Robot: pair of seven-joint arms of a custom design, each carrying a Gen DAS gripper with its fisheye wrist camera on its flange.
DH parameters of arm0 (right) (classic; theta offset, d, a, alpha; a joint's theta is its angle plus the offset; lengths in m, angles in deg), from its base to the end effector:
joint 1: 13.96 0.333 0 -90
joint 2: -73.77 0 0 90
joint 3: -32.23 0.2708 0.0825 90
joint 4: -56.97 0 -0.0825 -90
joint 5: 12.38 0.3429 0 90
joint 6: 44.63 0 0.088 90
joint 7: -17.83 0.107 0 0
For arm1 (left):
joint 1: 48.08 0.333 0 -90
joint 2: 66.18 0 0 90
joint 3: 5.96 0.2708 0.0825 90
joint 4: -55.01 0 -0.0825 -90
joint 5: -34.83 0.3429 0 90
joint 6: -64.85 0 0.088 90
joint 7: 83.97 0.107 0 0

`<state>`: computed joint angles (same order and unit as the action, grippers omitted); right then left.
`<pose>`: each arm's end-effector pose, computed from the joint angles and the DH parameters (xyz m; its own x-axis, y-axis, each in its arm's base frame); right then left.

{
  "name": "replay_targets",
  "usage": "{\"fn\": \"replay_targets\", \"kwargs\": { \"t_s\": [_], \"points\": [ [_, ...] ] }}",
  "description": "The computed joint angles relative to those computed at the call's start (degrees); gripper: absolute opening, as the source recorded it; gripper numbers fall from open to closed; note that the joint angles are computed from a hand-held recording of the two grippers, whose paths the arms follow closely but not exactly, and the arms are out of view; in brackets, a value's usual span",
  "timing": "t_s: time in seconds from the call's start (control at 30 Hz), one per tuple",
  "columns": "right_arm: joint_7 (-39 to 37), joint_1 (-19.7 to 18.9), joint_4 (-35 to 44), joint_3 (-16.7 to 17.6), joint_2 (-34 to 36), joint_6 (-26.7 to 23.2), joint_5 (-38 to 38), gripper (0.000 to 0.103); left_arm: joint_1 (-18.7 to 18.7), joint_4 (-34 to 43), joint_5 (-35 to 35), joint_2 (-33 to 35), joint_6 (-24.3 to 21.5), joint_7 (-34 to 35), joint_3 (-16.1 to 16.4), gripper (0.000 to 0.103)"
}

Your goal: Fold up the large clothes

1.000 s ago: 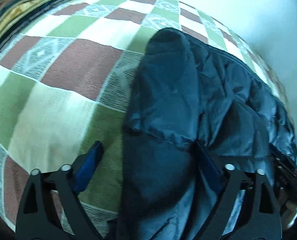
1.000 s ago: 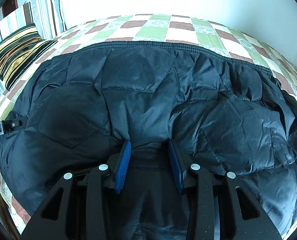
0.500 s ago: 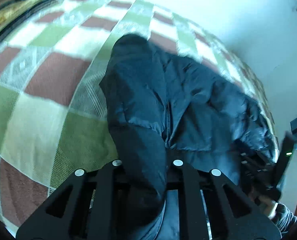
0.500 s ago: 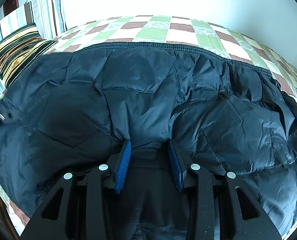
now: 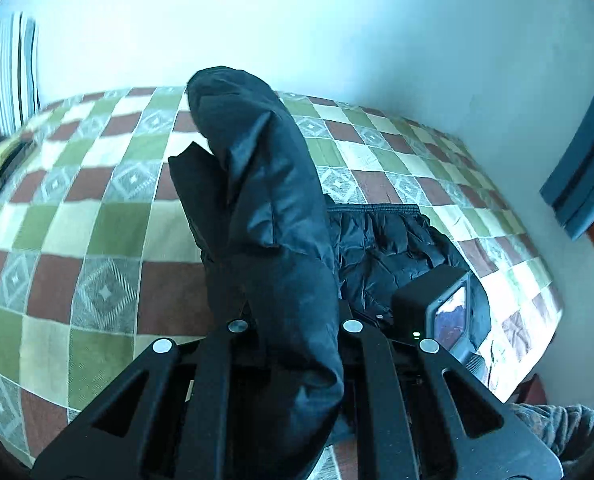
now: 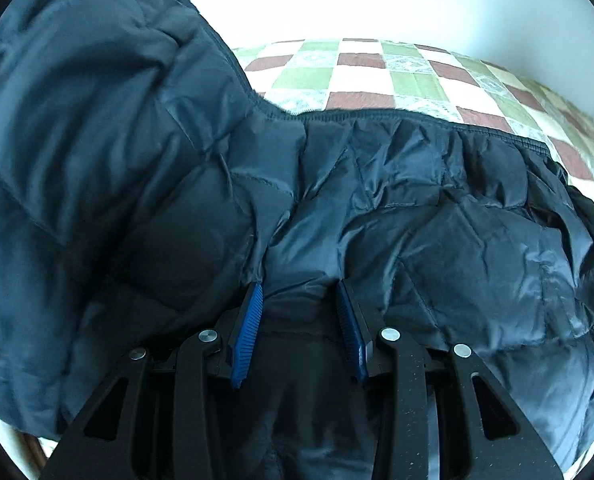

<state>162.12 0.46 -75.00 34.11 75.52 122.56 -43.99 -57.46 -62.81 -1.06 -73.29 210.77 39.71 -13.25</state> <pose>0.4915 0.1776 0.3764 -0.1133 -0.9833 -0.1427 -0.8041 0.1751 -0.5681 0.5103 -0.1476 0.5284 -0.5098 -0.8359 0.2035 -0.7021 0.2675 -0.6600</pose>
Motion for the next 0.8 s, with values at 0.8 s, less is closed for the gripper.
{"fn": "replay_targets", "kwargs": {
  "t_s": [0.8],
  "points": [
    [2.0,-19.9,-27.1,1.5,-30.5,0.4,-4.9,0.039,-11.1,7.6,22.6,14.1,6.7,-21.0,-9.9,0.012]
  ]
}}
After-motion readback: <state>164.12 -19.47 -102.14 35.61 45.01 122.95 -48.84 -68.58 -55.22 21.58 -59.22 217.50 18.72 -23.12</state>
